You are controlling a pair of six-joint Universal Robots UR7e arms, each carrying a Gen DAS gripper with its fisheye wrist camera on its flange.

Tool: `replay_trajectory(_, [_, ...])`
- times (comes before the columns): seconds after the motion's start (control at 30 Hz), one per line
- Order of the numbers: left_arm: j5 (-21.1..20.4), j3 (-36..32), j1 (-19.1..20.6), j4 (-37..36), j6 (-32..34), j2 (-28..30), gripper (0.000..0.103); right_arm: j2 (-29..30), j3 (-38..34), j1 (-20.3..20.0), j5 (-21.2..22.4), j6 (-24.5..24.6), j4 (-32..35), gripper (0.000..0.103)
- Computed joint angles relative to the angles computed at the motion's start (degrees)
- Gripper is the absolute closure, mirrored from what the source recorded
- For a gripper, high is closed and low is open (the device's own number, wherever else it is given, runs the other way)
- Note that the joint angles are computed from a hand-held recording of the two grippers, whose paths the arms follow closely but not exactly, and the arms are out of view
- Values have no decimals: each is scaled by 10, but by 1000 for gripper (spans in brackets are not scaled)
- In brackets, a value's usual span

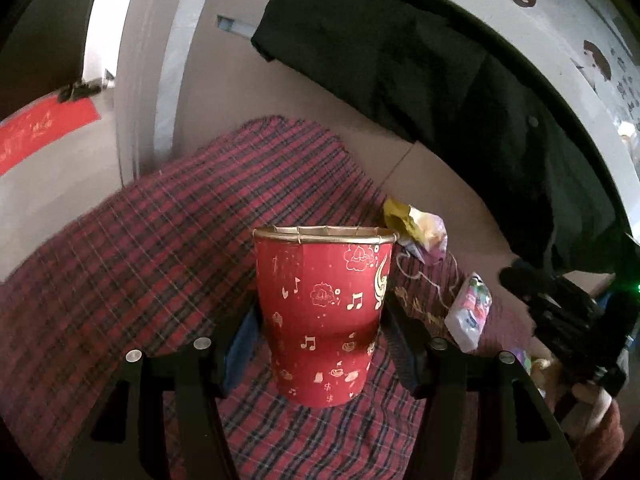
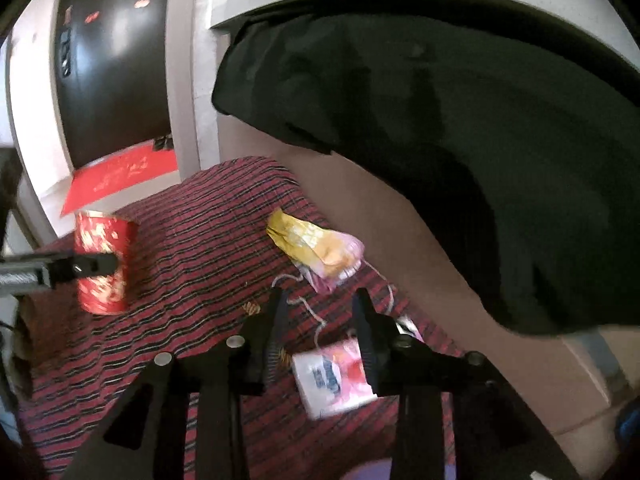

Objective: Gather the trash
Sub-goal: 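Grasp the red paper cup with the left tool while the right grasps the yellow wrapper, then lift the red cup and yellow wrapper and carry both over the bin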

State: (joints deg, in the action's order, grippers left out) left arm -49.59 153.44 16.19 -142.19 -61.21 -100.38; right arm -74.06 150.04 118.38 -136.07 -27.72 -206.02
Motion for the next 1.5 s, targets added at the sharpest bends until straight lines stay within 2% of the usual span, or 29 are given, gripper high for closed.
replay_trajectory(0.1, [-12, 4, 3, 3, 24, -17, 44, 39, -24, -14, -3, -15, 3, 71])
replay_trajectory(0.2, [-24, 7, 13, 8, 32, -22, 44, 108, -63, -28, -17, -58, -26, 71])
replay_trajectory(0.4, [-28, 15, 29, -9, 26, -15, 44, 242, -148, -49, -79, -136, -92, 72])
replay_trajectory(0.57, [-7, 6, 14, 38, 5, -23, 44, 290, -188, -65, -105, -177, -128, 73])
replay_trajectory(0.6, [-2, 5, 11, 43, 1, -25, 45, 279, -188, -65, -105, -157, -104, 78])
replay_trajectory(0.73, [11, 1, -6, 72, -21, -41, 45, 231, -161, -56, -80, -106, -73, 84])
replay_trajectory(0.83, [21, -8, -31, 100, -41, -44, 46, 174, -123, -34, -61, -64, -54, 87])
replay_trajectory(0.9, [22, -13, -47, 106, -51, -41, 46, 124, -97, -18, -51, -26, -21, 87])
replay_trajectory(1.03, [36, -27, -98, 118, -75, -16, 46, -10, -42, 25, -28, 77, 89, 87])
replay_trajectory(1.1, [38, -35, -115, 101, -69, 9, 46, -71, -19, 46, -33, 105, 129, 87])
replay_trajectory(1.23, [36, -51, -152, 71, -66, 62, 46, -222, 19, 94, -53, 183, 254, 87])
replay_trajectory(1.27, [35, -58, -164, 61, -63, 82, 46, -239, 22, 106, -59, 204, 277, 87])
replay_trajectory(1.4, [29, -83, -195, 26, -49, 150, 47, -360, 39, 157, -99, 271, 394, 87])
replay_trajectory(1.5, [22, -108, -209, -19, -23, 214, 47, -440, 45, 182, -132, 296, 463, 87])
